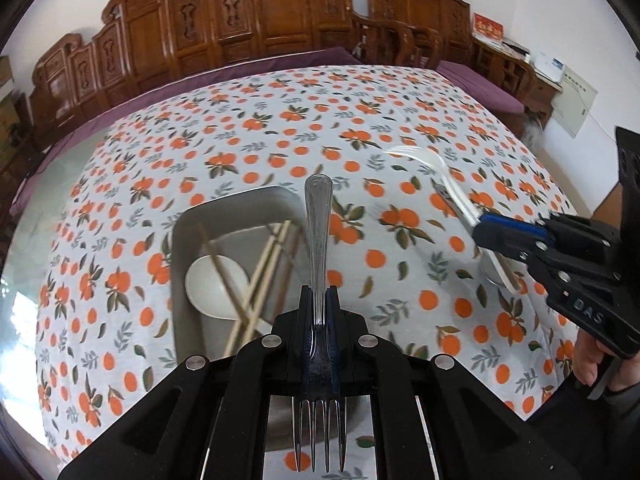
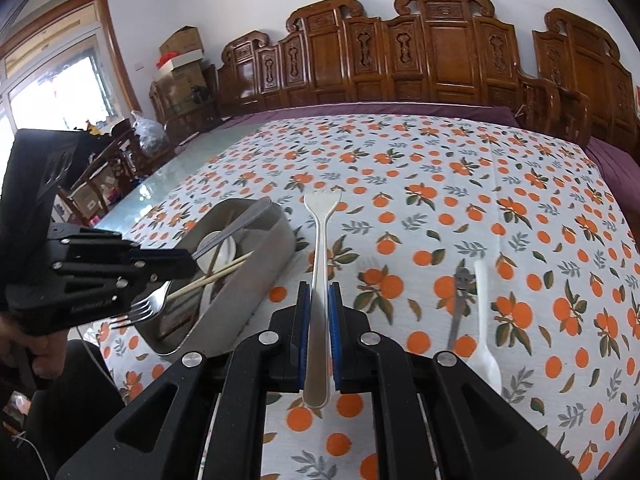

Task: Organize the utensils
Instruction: 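Carry the metal fork over the grey tray with left tool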

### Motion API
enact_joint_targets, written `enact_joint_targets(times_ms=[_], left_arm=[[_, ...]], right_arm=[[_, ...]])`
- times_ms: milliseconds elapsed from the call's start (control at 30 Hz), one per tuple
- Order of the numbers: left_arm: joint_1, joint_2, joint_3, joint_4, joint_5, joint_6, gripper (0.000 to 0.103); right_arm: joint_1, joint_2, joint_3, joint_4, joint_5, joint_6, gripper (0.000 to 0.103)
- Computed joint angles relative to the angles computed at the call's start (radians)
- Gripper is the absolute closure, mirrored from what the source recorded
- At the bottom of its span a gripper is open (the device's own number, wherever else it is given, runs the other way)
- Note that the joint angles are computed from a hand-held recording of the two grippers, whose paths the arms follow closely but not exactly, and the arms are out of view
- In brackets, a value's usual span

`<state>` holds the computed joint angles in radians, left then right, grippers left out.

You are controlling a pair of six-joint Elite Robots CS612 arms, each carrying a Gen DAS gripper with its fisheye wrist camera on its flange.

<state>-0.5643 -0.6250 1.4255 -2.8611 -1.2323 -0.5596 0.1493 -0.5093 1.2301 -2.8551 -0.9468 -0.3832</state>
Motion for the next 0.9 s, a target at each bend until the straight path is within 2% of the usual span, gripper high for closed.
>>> enact_joint_targets(times_ms=[400, 900], left_arm=[[0.033, 0.038, -0.012, 0.037, -0.026, -0.052, 0.097], [0.043, 0.062, -0.042, 0.072, -0.049, -0.051, 0.096]], right_arm=[[0.003, -0.002, 0.001, 0.017, 0.007, -0.018, 0.092], [0.008, -0.001, -0.001, 0.051, 0.003, -0.035, 0.092]])
